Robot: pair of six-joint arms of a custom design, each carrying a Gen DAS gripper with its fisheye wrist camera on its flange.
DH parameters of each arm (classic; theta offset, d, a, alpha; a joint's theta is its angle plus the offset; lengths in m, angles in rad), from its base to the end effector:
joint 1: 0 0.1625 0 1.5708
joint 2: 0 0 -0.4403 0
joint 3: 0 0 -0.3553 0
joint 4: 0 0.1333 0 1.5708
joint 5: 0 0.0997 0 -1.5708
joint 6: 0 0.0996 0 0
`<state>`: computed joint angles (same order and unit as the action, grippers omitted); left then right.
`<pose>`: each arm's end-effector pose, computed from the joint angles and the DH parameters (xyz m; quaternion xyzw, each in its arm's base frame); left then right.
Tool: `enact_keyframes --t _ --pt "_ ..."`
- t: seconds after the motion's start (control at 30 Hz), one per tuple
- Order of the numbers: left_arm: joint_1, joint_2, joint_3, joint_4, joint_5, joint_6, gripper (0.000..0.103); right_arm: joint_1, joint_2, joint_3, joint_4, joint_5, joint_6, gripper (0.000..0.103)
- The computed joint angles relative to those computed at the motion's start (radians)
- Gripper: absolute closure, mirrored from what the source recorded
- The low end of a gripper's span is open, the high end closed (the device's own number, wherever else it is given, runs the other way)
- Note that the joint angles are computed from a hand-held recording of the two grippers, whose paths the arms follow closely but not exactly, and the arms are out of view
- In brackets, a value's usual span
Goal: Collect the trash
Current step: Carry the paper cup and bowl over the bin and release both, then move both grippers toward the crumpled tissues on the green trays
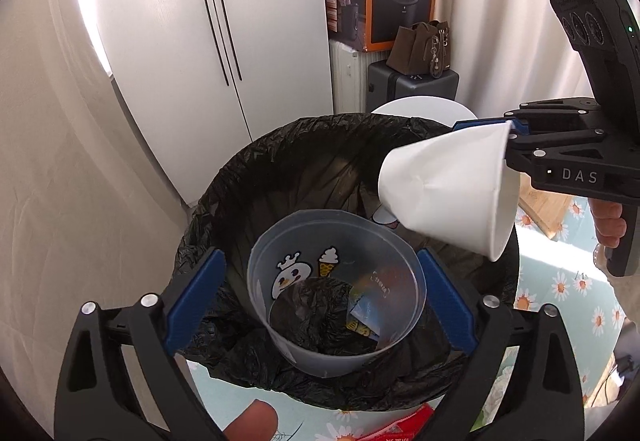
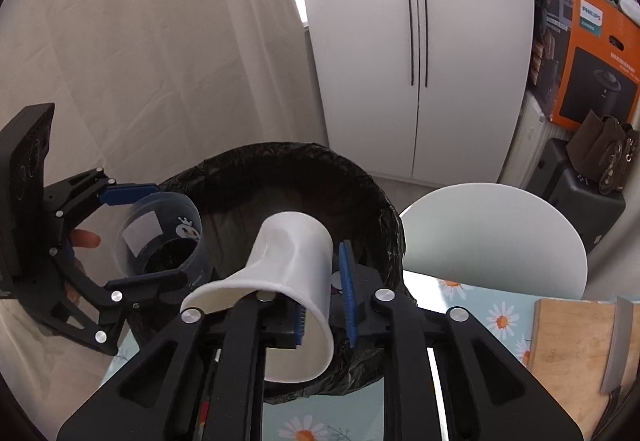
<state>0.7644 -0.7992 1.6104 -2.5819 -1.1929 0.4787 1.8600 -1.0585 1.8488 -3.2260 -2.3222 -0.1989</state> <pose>-0.3643 -0.5849 0.1495 0.5706 0.7936 -0.1272 0.1684 0.2297 -0.5429 0.3225 0.0549 -0.8567 0.4045 0.3152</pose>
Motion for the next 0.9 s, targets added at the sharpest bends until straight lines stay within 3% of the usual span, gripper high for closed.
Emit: enact_keyframes --t 0.03,0.23,0.37,0.53,0.9 --pt "-0.002 -0.004 0.01 -0.018 0.006 0.005 0.006 0.008 0.007 0.002 -0.039 -0.022 -0.022 0.034" --pt "-0.018 -0.046 0.056 -0.049 0.031 0.028 0.006 0.046 -0.017 0.017 -0.112 -0.021 -0.068 0.018" --pt "-0.029 -0.082 0.083 -0.036 0.044 -0.021 0.006 0.068 -0.017 0.014 -0.094 -0.076 -0.074 0.018" --pt "-0.047 -0.141 0.159 -0.058 0.075 -0.07 0.006 0.089 -0.035 0.063 -0.076 -0.092 -0.049 0.017" --pt "-0.068 -0.268 0.331 -0.077 0.144 -0.239 0.006 0.116 -0.068 0.186 -0.089 -0.068 -0.017 0.015"
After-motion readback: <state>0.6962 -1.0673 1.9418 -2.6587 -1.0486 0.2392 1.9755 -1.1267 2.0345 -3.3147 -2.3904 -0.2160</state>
